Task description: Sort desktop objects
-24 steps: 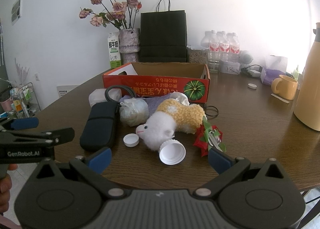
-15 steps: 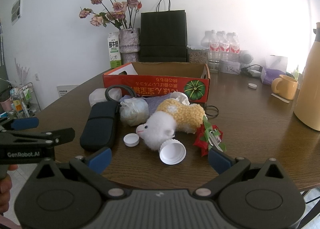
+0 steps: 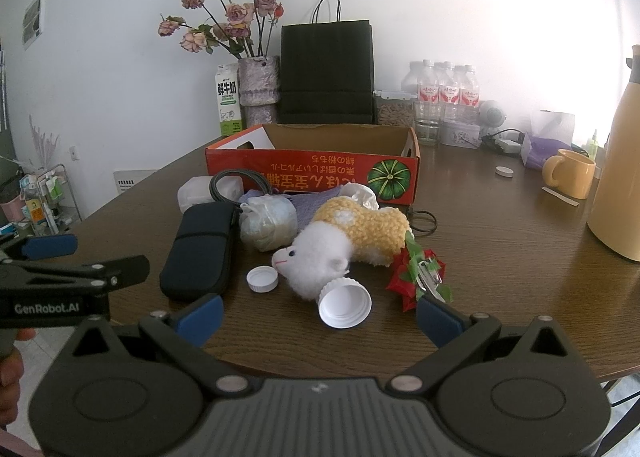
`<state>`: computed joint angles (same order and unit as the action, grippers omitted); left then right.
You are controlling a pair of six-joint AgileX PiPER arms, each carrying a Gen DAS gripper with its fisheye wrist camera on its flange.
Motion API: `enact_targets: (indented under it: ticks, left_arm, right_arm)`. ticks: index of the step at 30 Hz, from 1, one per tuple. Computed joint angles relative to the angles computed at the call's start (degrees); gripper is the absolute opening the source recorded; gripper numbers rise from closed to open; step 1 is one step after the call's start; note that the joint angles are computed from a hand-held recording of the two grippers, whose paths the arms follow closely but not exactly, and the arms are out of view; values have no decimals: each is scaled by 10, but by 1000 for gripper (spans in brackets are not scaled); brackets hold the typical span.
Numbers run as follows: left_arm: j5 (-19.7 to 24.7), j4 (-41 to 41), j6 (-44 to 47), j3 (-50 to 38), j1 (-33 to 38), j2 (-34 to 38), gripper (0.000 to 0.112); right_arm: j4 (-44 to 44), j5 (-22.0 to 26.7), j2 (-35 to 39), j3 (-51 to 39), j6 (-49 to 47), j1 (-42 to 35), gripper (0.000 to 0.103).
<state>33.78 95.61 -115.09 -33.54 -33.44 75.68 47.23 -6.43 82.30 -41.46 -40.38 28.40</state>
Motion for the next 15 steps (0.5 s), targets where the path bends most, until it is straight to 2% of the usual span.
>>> enact_targets:
  ticks: [15]
  left_arm:
    - [0, -1, 1, 0, 0, -1, 103]
  right_arm:
    - [18, -1, -1, 0, -18, 2, 103]
